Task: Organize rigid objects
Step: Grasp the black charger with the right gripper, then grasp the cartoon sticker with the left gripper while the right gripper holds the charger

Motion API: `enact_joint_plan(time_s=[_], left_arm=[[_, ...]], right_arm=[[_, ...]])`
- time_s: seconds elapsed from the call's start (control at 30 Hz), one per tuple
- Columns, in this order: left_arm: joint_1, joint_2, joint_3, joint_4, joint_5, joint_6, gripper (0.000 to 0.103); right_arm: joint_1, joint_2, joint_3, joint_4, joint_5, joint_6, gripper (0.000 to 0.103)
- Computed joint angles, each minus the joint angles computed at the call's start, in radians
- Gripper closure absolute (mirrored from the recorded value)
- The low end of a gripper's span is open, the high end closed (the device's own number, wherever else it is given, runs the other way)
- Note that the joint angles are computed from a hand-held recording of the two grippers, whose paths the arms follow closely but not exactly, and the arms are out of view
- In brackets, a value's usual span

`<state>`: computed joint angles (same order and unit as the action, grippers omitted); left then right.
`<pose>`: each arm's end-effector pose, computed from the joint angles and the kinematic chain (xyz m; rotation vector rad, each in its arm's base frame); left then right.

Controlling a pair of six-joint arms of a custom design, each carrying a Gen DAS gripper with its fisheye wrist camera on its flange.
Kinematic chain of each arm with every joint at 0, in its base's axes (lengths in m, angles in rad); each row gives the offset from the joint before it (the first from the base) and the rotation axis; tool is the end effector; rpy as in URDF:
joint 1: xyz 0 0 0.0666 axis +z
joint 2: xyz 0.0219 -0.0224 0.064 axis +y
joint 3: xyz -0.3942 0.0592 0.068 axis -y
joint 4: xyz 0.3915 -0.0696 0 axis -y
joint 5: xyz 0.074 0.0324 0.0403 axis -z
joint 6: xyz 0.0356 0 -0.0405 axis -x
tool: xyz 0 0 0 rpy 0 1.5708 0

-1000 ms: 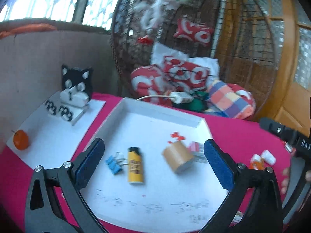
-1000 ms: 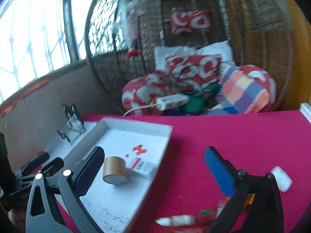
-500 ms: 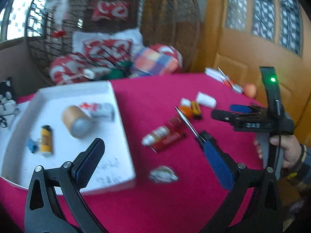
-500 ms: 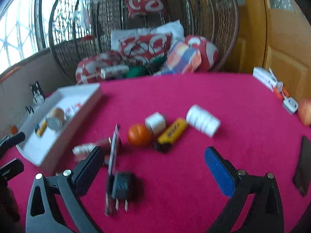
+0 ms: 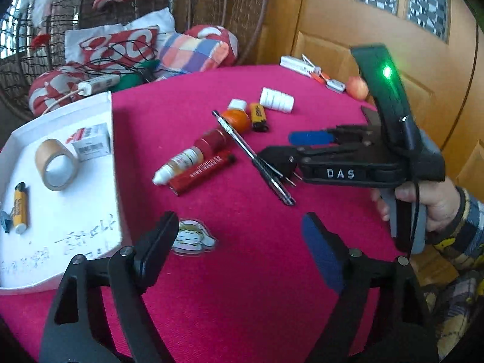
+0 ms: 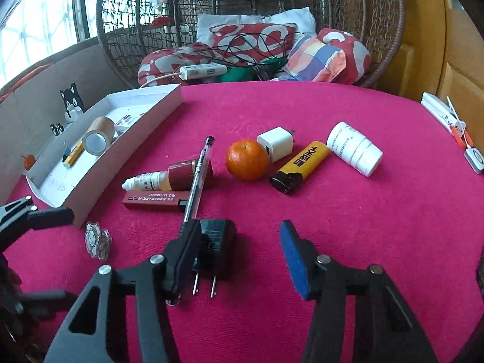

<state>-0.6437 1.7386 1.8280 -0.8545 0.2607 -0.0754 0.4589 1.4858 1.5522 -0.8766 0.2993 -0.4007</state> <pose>0.4924 -0.3814 0.4676 0.9597 2.1761 -0.5825 0.4721 0.2211 0.4767 0.0727 2.3353 0.0688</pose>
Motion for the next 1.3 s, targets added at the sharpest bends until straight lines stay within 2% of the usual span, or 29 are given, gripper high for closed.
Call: enact_joint_plan(time_s=[0.3,0.4,0.47,0.5,0.53,0.6,0.77,0.9,0.97,1.07,1.2,1.3], left_arm=[[0.0,0.054,0.06,-0.065,-0.008,0.023,0.018],[-0.011,0.074,0.091,-0.075,-0.018,0.005,0.018],[-0.016,0.081,0.105,-0.086,-0.003,-0.004,0.018],[-0.018,0.078,0.102,-0.08,0.003,-0.003,0.018],[-0.02,0.067,0.086,-0.059,-0.005,0.0,0.018],[-0.021,0.053,0.068,-0.032,-0.062,-0.007,0.018],[-0.01,0.095,0.122,-0.105,-0.115,-0.007,0.018],[-0.031,0.093,0.112,-0.101,-0.193,-0.06,0.018],[-0.029,0.091,0.11,-0.098,-0.178,-0.053,0.018],[-0.021,0.082,0.107,-0.087,-0.067,-0.051,0.018],[-0.034,0.075,0.101,-0.052,-0.146,-0.093,0.018],[-0.023,0.126,0.173,-0.133,-0.186,-0.086,0.018]], right_arm=[[0.0,0.005,-0.001,0.004,-0.036,-0.009,0.053],[0.01,0.025,0.018,-0.016,-0.049,-0.003,0.053],[0.015,0.041,0.036,-0.044,-0.049,0.005,0.063],[0.014,0.041,0.035,-0.046,-0.043,-0.001,0.064],[0.007,0.037,0.031,-0.045,-0.044,-0.016,0.065],[-0.008,0.026,0.019,-0.038,-0.065,-0.027,0.074],[-0.011,0.018,0.01,-0.031,-0.07,-0.036,0.074],[-0.014,0.015,0.005,-0.021,-0.086,-0.046,0.074],[-0.015,0.013,0.002,-0.017,-0.091,-0.05,0.074],[-0.017,0.012,0.001,-0.014,-0.098,-0.053,0.074],[-0.023,0.008,-0.006,-0.006,-0.11,-0.055,0.073],[-0.026,0.007,-0.006,-0.004,-0.116,-0.055,0.073]])
